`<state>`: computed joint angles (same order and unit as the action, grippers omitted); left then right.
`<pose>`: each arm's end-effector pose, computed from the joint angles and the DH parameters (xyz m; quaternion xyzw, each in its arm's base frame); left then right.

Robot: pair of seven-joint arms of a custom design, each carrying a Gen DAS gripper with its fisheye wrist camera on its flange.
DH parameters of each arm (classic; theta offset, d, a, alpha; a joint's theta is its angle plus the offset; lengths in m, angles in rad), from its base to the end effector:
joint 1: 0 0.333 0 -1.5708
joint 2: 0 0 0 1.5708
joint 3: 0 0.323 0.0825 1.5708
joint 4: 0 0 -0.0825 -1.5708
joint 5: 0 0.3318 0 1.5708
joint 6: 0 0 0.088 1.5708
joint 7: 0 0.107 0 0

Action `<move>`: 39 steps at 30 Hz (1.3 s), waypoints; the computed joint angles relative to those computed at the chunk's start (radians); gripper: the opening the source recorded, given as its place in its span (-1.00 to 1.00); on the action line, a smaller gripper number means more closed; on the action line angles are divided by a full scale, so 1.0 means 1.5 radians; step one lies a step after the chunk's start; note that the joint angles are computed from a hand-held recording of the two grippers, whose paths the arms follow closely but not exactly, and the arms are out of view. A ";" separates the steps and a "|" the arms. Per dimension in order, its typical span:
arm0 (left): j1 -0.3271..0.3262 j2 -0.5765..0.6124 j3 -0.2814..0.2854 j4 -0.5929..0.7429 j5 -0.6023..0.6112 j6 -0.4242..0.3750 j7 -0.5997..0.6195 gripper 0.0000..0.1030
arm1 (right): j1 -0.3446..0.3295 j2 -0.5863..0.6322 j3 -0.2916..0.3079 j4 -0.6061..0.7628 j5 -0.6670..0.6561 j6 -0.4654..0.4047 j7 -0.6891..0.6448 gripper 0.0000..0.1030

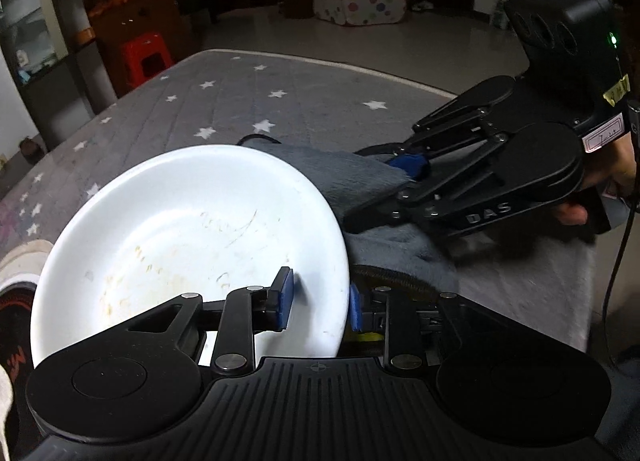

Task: Clean bowl
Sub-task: 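Wipe the inside of the white bowl with the held cloth using the right gripper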

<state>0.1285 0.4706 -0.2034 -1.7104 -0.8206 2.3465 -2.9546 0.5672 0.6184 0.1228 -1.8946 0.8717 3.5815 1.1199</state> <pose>0.6447 -0.0409 0.3800 -0.1474 0.9228 -0.3442 0.0911 0.5431 0.3066 0.3233 -0.6597 0.5997 -0.2274 0.3917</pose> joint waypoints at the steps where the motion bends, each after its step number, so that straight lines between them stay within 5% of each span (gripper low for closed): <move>1: 0.006 -0.003 0.001 -0.003 0.001 -0.010 0.006 -0.46 | -0.003 -0.007 0.011 -0.015 -0.005 0.008 0.004 -0.42; 10: 0.040 0.000 0.022 0.020 0.026 -0.117 0.032 -0.46 | -0.018 -0.018 0.021 -0.023 -0.041 -0.014 0.012 -0.42; 19: 0.053 0.015 0.027 0.040 0.037 -0.155 0.048 -0.43 | -0.068 0.044 -0.008 0.120 -0.142 -0.145 -0.030 -0.42; 24: 0.048 0.006 0.028 0.030 0.024 -0.139 0.015 -0.41 | -0.167 0.073 0.087 0.167 -0.193 -0.183 -0.074 -0.42; 27: 0.051 -0.018 0.022 0.000 -0.007 -0.131 0.016 -0.41 | -0.193 0.071 0.124 0.152 -0.192 -0.170 -0.089 -0.42; 39: -0.003 -0.028 0.011 -0.031 -0.015 -0.039 -0.008 -0.34 | -0.158 0.007 0.132 0.006 -0.190 -0.051 -0.045 -0.42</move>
